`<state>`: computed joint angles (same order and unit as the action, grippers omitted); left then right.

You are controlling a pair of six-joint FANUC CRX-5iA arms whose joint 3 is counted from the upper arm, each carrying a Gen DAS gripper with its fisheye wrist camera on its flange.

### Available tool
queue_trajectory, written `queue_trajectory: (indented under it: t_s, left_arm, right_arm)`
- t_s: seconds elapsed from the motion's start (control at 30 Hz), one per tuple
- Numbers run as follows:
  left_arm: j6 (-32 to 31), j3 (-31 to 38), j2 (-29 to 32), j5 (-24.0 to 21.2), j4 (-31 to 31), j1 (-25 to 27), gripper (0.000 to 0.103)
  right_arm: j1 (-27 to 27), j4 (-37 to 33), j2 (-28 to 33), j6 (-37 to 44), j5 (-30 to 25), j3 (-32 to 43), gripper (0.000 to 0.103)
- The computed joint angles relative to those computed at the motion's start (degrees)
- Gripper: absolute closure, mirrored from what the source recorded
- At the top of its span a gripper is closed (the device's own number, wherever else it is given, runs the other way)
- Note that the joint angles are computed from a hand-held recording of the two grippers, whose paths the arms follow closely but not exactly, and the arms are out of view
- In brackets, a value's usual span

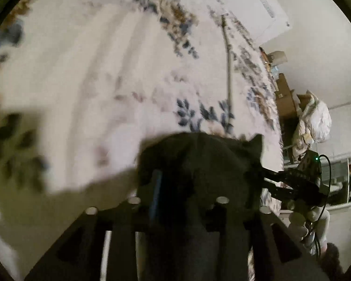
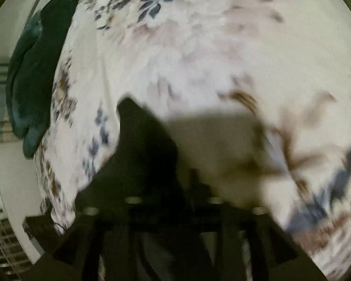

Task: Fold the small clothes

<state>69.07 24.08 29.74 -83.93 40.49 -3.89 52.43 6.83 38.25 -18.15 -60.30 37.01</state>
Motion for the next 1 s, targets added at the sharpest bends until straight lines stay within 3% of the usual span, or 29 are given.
queue_trajectory:
  t_s: [0.03,0.13,0.27,0.37,0.43,0.57,0.77,0.83,0.87,0.9,0.93,0.97,1.0]
  left_arm:
    - [-1.52,-2.07,-2.11,0.12,0.54,0.9,0.06]
    - [-5.98,-10.93,-11.43,-0.26,0.97,4.98,0.047]
    - [-8.94,-21.7,-24.27,-4.5,-3.74,10.96,0.047]
    - [-10.03,-28.2,-32.65,-8.63,-8.63,15.11,0.047]
    - [-10.13,-32.32,-37.62,-12.09,-12.22,17.51,0.047]
    - [-9.83,-39.79,-45.13,-16.89,-16.89,21.65,0.047]
    - [-11.77,-47.72,-53.33,-18.54,-20.86,22.5,0.047]
    - [-13.85,-49.69,-55.36,-17.5,-21.64,21.85,0.051]
    - [-14.47,-50.35,-56.05,-16.79,-21.71,21.3,0.059]
    - [-15.38,-51.04,-56.9,-16.28,-22.26,21.05,0.09]
    - [-15.67,-51.34,-57.34,-15.85,-23.08,20.76,0.097]
    - [-16.25,-51.85,-57.85,-16.09,-22.32,22.21,0.097]
    - [-16.42,-52.15,-58.19,-16.53,-21.16,24.02,0.097]
  right_arm:
    - [0.92,-0.07,-0.34,0.55,-1.47,0.62,0.042]
    - [5.39,-0.87,-2.61,2.76,-4.4,0.6,0.037]
    - [13.93,-1.15,-7.09,-2.92,-3.67,-4.73,0.037]
    - [21.36,0.4,-9.73,-13.63,2.66,-10.96,0.037]
    - [24.72,0.8,-9.06,-18.72,3.55,-11.22,0.037]
    - [30.63,3.48,-7.06,-31.86,11.14,-13.9,0.037]
    - [34.79,5.57,-0.15,-40.16,11.86,-8.32,0.037]
    - [35.38,6.55,1.26,-42.01,12.64,-7.69,0.037]
    - [35.55,6.13,1.9,-42.0,12.53,-7.2,0.037]
    - [35.54,5.07,3.19,-41.41,12.0,-5.62,0.037]
    - [35.45,4.68,4.19,-41.06,12.0,-4.59,0.038]
    - [35.41,4.09,5.09,-40.47,11.81,-3.57,0.04]
    - [35.6,4.17,6.21,-40.59,11.14,-2.2,0.054]
